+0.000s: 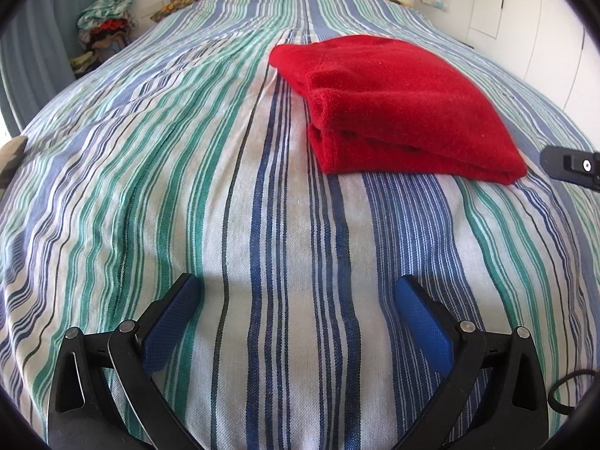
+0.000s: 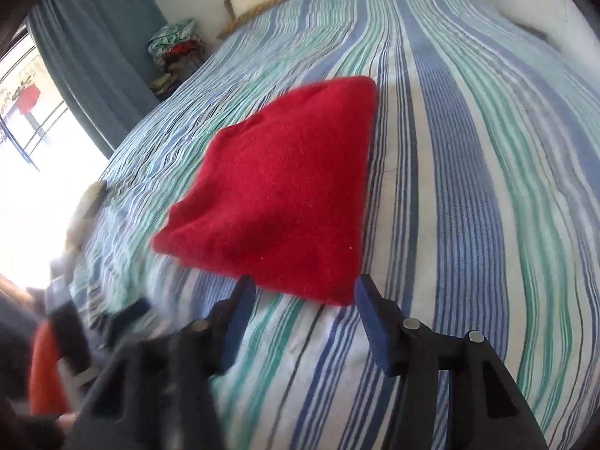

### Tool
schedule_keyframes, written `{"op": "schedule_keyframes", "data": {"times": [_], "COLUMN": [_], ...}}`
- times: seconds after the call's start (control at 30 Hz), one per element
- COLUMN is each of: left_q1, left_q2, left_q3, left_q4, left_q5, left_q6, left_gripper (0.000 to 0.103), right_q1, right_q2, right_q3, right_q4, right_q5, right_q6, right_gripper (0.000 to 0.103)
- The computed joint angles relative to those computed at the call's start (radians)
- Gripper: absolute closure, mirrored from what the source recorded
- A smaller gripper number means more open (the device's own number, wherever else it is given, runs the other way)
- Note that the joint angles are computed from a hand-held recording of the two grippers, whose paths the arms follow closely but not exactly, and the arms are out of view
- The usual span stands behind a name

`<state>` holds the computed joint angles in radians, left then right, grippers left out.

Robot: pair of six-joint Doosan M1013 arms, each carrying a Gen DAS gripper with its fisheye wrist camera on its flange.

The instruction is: Fold small clothes

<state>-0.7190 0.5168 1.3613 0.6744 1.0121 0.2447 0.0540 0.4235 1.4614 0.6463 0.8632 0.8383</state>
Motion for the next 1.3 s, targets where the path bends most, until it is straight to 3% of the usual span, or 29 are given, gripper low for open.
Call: {"op": "schedule_keyframes", "data": {"times": [0.2, 0.37, 0.57, 0.77, 0.87, 0.97, 1.0, 1.03, 1.1, 1.2, 1.3], "left_q1": [0.0, -0.001, -0.001, 0.002, 0.032, 0.067, 0.076, 0.088, 0.124, 0.167, 0.206], "left_q2": [0.001, 0.002, 0.006, 0.007, -0.014, -0.1, -0.109, -0.106, -0.07, 0.016, 0.051], "left_q3": [-0.001, -0.004, -0.009, -0.015, -0.028, 0.056, 0.059, 0.043, -0.021, -0.142, -0.17], "left_q4": [0.0, 0.0, -0.001, -0.018, -0.161, -0.176, -0.148, -0.147, -0.236, -0.317, -0.464], "left_q5": [0.001, 0.005, 0.012, 0.016, -0.017, -0.267, -0.303, -0.306, -0.286, -0.141, -0.144], "left_q6": [0.001, 0.002, 0.003, 0.015, 0.121, 0.022, -0.018, -0.02, 0.1, 0.21, 0.28], "left_gripper": [0.001, 0.001, 0.001, 0.001, 0.002, 0.002, 0.001, 0.001, 0.001, 0.002, 0.003], "right_q1": [-0.044, -0.097, -0.065, -0.075, -0.069, -0.063, -0.066, -0.074, -0.082, -0.066, -0.04], "right_q2": [-0.082, -0.104, -0.107, -0.105, -0.107, -0.106, -0.1, -0.096, -0.081, -0.008, 0.098], "right_q3": [0.143, 0.211, 0.24, 0.252, 0.255, 0.228, 0.207, 0.188, 0.141, 0.002, -0.161], "right_q4": [-0.106, -0.056, -0.092, -0.034, -0.058, -0.128, -0.119, -0.058, 0.074, 0.158, 0.171], "right_q5": [-0.167, -0.189, -0.259, -0.264, -0.273, -0.229, -0.198, -0.167, -0.129, -0.038, 0.067], "right_q6": [-0.065, -0.078, -0.123, -0.179, -0.162, -0.083, -0.063, -0.08, -0.137, -0.11, 0.002], "right_gripper": [0.045, 0.03, 0.007, 0.005, 0.005, 0.005, 0.006, 0.006, 0.006, 0.006, 0.006]}}
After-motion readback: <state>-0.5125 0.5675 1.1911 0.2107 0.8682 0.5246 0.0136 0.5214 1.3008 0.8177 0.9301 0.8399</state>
